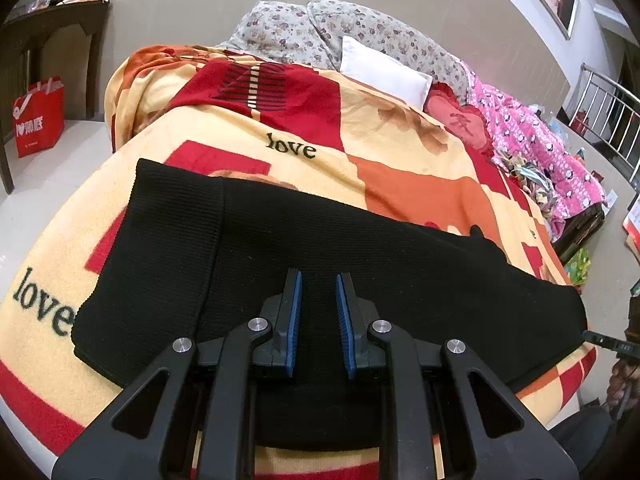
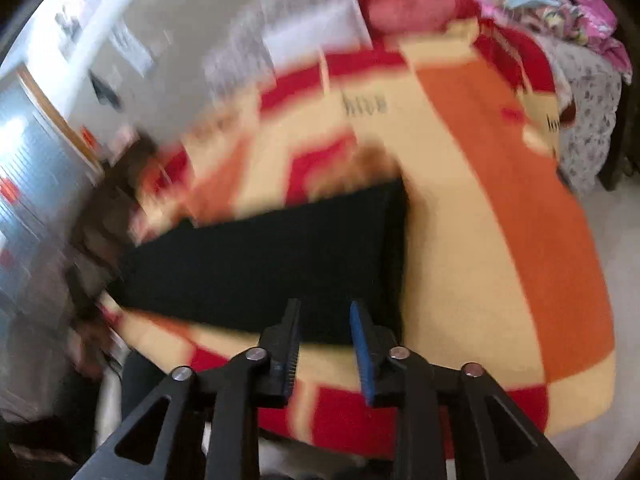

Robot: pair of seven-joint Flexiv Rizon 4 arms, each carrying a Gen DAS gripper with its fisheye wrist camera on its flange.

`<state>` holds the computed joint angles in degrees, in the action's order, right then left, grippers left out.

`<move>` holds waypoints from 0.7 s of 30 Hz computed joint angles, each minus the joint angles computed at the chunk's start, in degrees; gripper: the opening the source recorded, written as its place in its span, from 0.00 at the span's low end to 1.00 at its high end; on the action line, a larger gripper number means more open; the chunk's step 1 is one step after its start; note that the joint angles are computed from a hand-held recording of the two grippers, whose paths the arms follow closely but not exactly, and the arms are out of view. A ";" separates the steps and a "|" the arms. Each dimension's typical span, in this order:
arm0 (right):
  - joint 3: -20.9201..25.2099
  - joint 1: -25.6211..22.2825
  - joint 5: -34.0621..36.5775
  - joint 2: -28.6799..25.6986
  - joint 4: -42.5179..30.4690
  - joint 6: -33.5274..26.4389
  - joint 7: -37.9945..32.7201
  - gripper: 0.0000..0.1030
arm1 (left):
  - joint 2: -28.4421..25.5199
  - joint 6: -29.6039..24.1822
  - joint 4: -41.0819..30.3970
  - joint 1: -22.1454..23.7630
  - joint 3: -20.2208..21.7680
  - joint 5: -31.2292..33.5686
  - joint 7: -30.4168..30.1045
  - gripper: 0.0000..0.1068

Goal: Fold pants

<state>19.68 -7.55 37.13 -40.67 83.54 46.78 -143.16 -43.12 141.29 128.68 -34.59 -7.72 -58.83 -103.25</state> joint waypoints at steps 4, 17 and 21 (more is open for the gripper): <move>-0.18 1.94 -1.34 0.60 2.78 5.30 -1.73 0.33 | -0.11 0.49 0.15 0.12 0.14 0.65 -0.49 0.16; 1.04 0.38 -1.73 1.96 1.99 0.57 -0.96 0.60 | 2.43 -3.43 -1.51 0.76 -1.18 3.95 0.92 0.56; 1.57 -0.53 2.59 2.52 1.96 6.11 -4.45 0.60 | 1.99 -1.18 -4.34 -0.85 -0.59 6.97 -1.38 0.56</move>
<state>21.25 -8.08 39.72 -38.15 85.50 52.89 -147.61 -41.13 140.11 124.34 -35.44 -8.31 -51.86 -104.63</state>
